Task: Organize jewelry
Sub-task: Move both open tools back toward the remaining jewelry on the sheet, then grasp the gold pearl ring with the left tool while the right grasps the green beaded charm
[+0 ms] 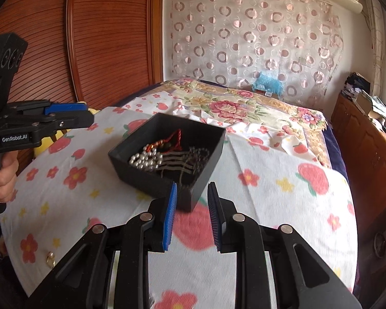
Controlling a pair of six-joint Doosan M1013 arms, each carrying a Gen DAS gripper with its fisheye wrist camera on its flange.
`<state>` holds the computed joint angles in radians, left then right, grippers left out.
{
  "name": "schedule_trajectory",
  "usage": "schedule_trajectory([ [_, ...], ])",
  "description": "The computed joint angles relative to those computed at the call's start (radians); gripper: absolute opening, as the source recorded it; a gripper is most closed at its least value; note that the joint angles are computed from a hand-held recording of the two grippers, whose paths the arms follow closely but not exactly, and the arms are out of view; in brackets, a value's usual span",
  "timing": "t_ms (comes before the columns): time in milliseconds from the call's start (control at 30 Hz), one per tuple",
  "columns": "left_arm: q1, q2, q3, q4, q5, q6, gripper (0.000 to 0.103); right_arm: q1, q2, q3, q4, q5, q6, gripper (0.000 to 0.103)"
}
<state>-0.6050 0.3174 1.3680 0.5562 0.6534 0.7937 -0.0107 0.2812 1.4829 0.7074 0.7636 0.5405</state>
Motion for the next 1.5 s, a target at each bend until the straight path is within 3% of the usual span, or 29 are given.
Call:
schedule_trajectory([
  [467,-0.065,-0.07,0.141,0.042,0.014,-0.1,0.039,-0.041,-0.092,0.151,-0.009,-0.015,0.016,0.027],
  [600,-0.078,-0.085,0.168,0.04,0.007,-0.106,0.046,-0.053,-0.11,0.188,0.0,-0.015,0.013,0.027],
  [800,-0.098,-0.097,0.212,0.001,0.024,-0.091,0.046,-0.051,-0.121,0.22,0.001,-0.002,0.016,0.027],
  [1167,-0.133,-0.1,0.244,-0.052,0.031,-0.041,0.047,-0.049,-0.12,0.224,-0.017,0.012,0.022,0.027],
  [1500,-0.135,-0.089,0.244,-0.079,0.033,-0.01,0.045,-0.048,-0.118,0.222,-0.015,0.011,0.017,0.027],
])
